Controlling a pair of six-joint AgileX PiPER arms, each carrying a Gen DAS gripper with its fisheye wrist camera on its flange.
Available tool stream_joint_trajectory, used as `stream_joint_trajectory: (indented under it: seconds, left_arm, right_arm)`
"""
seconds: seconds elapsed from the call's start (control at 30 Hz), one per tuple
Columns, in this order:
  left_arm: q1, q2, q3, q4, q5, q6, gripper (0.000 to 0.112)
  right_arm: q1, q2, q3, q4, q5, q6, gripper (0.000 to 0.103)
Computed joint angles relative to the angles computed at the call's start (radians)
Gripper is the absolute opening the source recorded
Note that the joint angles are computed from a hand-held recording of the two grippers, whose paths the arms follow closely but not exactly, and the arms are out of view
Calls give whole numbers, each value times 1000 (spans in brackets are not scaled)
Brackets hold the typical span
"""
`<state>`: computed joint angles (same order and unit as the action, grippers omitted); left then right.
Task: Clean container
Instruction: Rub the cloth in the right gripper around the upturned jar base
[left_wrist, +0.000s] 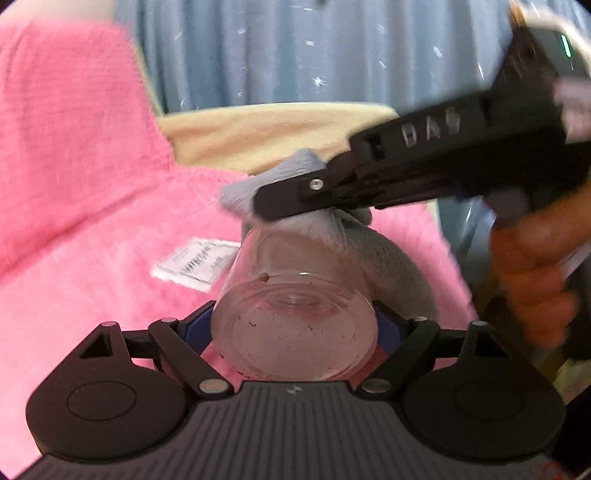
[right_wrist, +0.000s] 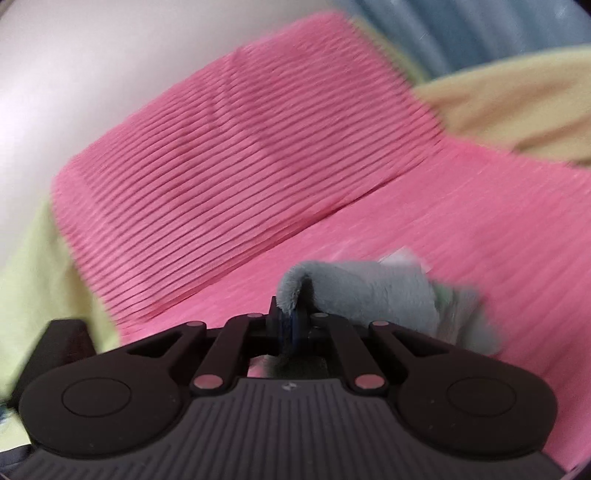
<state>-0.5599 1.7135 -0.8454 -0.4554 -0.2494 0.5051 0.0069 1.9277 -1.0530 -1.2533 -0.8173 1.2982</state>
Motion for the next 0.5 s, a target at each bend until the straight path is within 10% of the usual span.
stream_joint_trajectory:
  seconds: [0.27, 0.5]
  left_arm:
    - [-64, 16, -8, -262, -55, 333, 85]
    - [-58, 18, -9, -236, -46, 313, 86]
  right_arm:
    - [4, 5, -8, -3, 2, 0, 2]
    - [7, 9, -15, -6, 4, 0, 2]
